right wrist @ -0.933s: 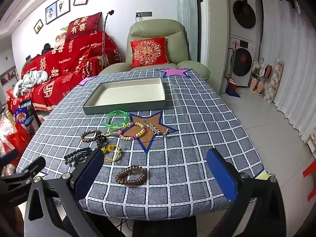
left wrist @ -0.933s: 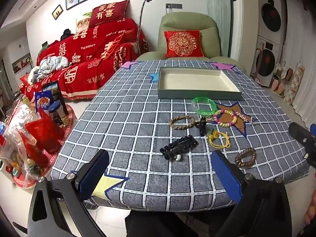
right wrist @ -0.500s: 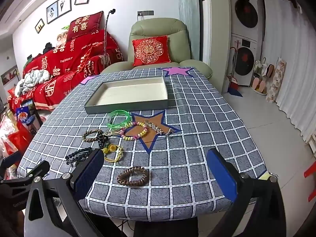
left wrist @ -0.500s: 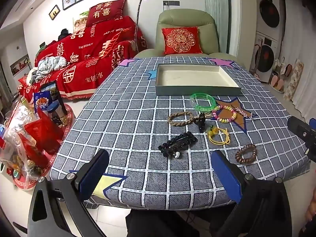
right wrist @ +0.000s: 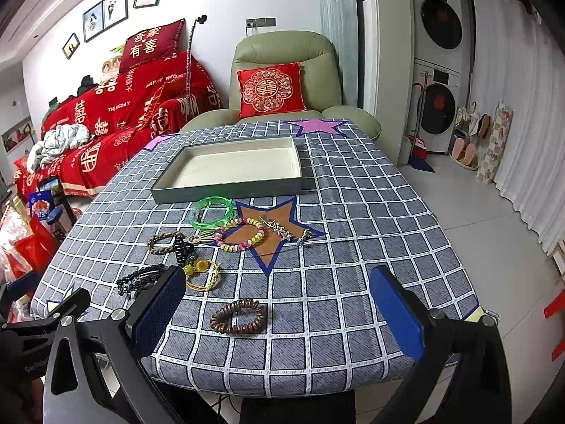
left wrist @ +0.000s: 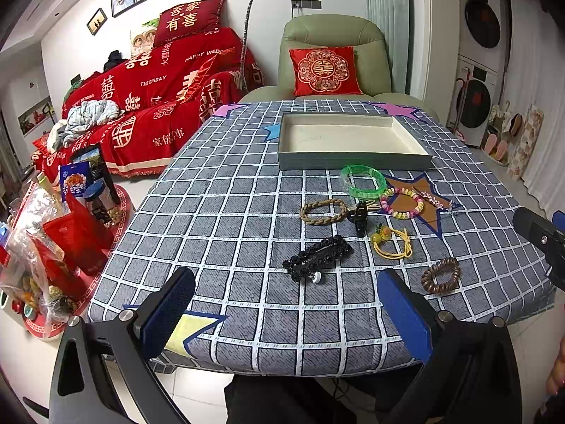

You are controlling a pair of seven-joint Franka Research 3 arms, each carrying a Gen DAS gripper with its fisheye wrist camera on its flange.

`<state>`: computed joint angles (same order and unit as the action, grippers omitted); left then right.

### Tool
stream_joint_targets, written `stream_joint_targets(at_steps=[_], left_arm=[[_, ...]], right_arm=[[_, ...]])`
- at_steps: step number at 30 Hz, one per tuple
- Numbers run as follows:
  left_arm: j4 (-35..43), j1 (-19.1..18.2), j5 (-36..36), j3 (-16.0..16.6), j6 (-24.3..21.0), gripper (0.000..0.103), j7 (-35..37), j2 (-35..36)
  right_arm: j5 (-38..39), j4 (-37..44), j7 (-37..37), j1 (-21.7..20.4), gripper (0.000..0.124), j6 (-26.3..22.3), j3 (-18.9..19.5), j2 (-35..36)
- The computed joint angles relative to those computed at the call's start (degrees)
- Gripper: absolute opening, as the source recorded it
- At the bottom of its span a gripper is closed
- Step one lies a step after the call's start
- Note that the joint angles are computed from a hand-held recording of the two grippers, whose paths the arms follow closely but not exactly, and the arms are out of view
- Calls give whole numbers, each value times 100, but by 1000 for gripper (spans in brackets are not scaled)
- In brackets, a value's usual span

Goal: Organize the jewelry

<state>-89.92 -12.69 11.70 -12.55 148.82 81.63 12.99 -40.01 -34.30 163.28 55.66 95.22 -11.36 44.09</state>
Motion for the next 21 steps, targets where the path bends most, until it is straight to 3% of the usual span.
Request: stream_joint_targets(at_steps=[21], left_arm=[[-41,0,28,3,26,103,-8,-2]], right_arm=[[15,43,5,-19,103,29,-4,43]])
